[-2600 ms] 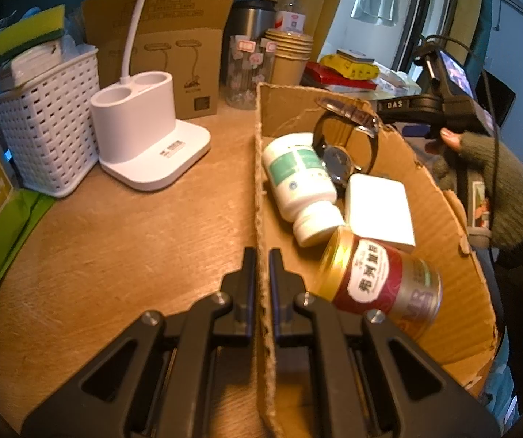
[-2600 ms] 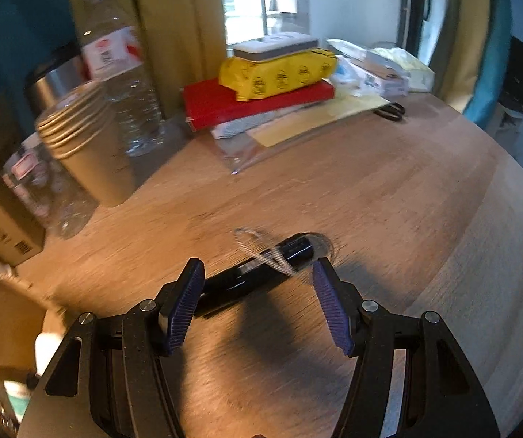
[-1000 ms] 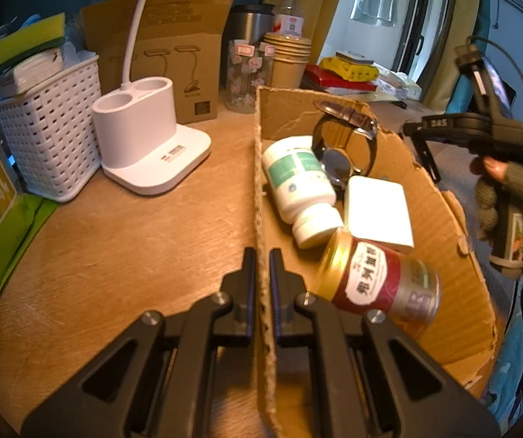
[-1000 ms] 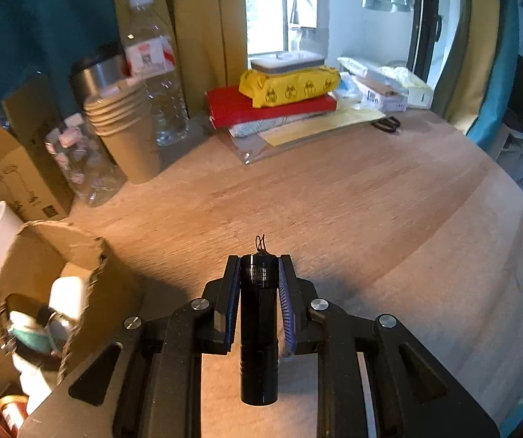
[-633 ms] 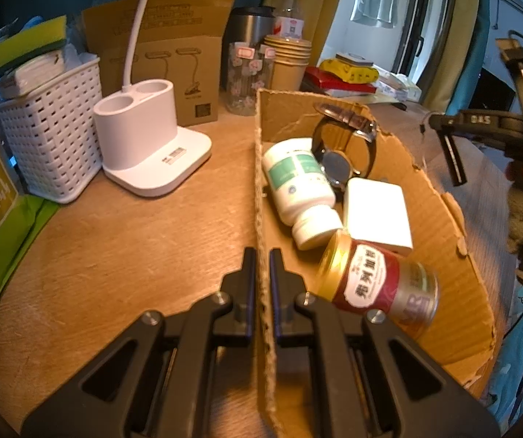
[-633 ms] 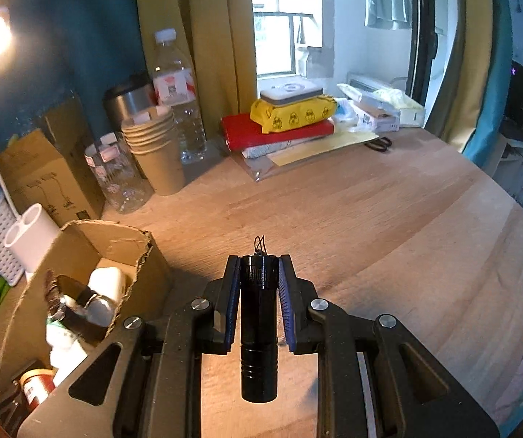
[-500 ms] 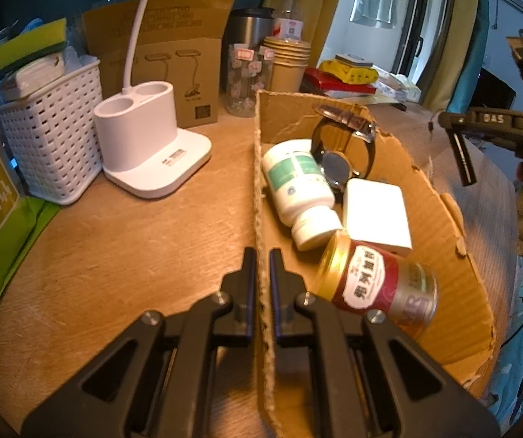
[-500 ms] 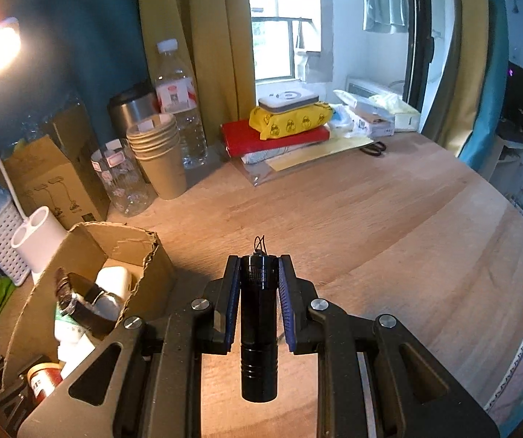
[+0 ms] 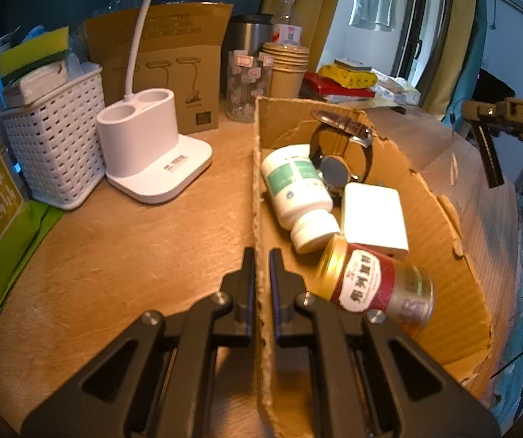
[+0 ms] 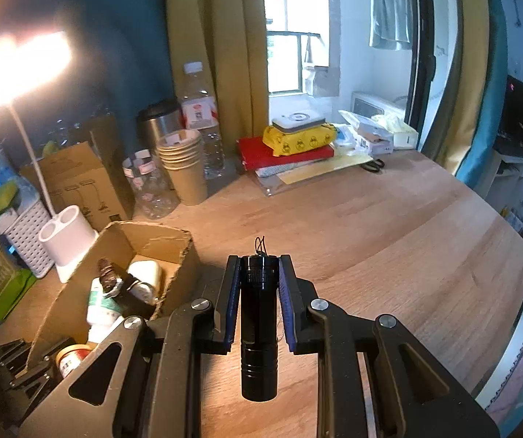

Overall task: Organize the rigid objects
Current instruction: 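Lift the black flashlight with the right gripper and carry it over the box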

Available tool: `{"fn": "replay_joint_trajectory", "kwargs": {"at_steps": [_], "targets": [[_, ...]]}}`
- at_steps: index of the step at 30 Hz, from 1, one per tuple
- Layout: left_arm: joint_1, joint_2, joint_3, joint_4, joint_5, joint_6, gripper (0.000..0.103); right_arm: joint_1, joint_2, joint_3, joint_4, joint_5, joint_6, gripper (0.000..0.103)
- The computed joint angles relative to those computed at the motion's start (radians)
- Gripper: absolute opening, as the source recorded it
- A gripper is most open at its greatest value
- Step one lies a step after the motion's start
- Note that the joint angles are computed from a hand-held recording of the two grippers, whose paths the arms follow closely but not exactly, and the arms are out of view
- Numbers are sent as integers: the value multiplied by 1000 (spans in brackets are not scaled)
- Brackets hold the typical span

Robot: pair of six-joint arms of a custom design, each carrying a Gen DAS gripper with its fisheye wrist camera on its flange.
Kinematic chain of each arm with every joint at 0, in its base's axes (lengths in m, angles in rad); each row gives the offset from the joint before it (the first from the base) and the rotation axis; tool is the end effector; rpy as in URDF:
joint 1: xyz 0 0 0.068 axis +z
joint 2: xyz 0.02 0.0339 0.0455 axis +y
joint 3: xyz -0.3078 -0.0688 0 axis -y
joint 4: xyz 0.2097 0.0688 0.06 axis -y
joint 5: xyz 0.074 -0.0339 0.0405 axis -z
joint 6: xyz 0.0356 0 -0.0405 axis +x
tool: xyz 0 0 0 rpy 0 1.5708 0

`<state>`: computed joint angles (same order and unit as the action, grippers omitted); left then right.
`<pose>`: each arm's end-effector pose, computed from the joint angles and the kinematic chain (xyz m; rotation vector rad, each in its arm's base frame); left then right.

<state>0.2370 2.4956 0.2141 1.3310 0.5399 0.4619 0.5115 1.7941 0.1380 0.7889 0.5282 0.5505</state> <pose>0.2329 0.0374 0.0157 0.4732 2.3238 -0.3549 0.1813 0.0812 0.1197 0.2708 2.2761 -0.1079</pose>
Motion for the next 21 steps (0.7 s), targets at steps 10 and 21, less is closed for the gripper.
{"fn": "replay_joint_trajectory", "kwargs": {"at_steps": [10,21], "targets": [[-2,7,-6,24,-4,-3,8,137,-86,45,-163,69,73,21],[-1,6,-5,21,-3,-4,8,257,-90,166,-277,91,80,21]]}}
